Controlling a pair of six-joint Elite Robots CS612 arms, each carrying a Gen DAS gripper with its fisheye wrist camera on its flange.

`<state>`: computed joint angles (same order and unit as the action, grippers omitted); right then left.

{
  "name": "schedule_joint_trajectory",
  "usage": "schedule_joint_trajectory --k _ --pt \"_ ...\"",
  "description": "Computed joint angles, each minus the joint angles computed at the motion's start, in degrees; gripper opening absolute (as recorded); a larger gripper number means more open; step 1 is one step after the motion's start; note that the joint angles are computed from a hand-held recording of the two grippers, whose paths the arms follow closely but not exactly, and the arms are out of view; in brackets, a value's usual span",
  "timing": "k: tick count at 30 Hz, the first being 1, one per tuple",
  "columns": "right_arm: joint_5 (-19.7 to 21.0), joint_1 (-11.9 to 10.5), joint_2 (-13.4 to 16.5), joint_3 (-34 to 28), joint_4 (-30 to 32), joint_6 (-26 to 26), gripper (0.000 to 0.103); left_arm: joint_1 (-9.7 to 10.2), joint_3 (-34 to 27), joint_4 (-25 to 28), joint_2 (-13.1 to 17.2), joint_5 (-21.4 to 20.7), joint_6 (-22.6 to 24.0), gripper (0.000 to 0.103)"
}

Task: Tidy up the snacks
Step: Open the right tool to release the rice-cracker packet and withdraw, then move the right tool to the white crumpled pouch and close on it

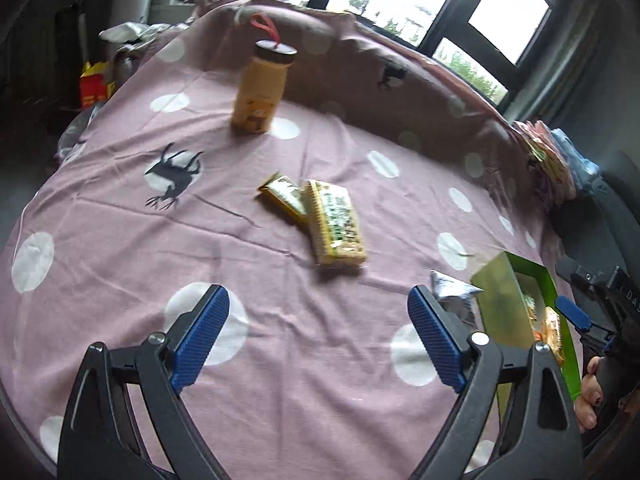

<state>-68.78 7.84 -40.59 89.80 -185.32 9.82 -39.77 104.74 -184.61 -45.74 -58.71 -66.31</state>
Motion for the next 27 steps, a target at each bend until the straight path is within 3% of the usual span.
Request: schedule_joint_trajectory --k 5,11,20,24,27 --pt "-6.6 3.7 2.2 -4.9 10.7 -3.9 0.084 1.02 0.6 7.5 -0.9 -0.5 -6.7 0.091" --pt "-19.5 6.6 5.6 -10.3 16.8 -3.3 0.084 1.19 0.7 10.1 -1.2 -1.0 -7.1 0.091" --pt "-23.7 7.9 8.0 -13.8 20.1 -5.6 0.084 1.47 1.2 11.0 -1.5 -2.0 -8.9 0.091" --pt "-27.6 8.9 8.8 -14.6 20.2 -7.7 0.053 1.6 1.5 10.2 -1.5 -2.4 -9.0 0.091" --pt "-27.5 9.2 8.8 -14.1 18.7 -8.8 0.049 1.64 1.7 9.9 -1.6 -2.6 -9.4 0.091"
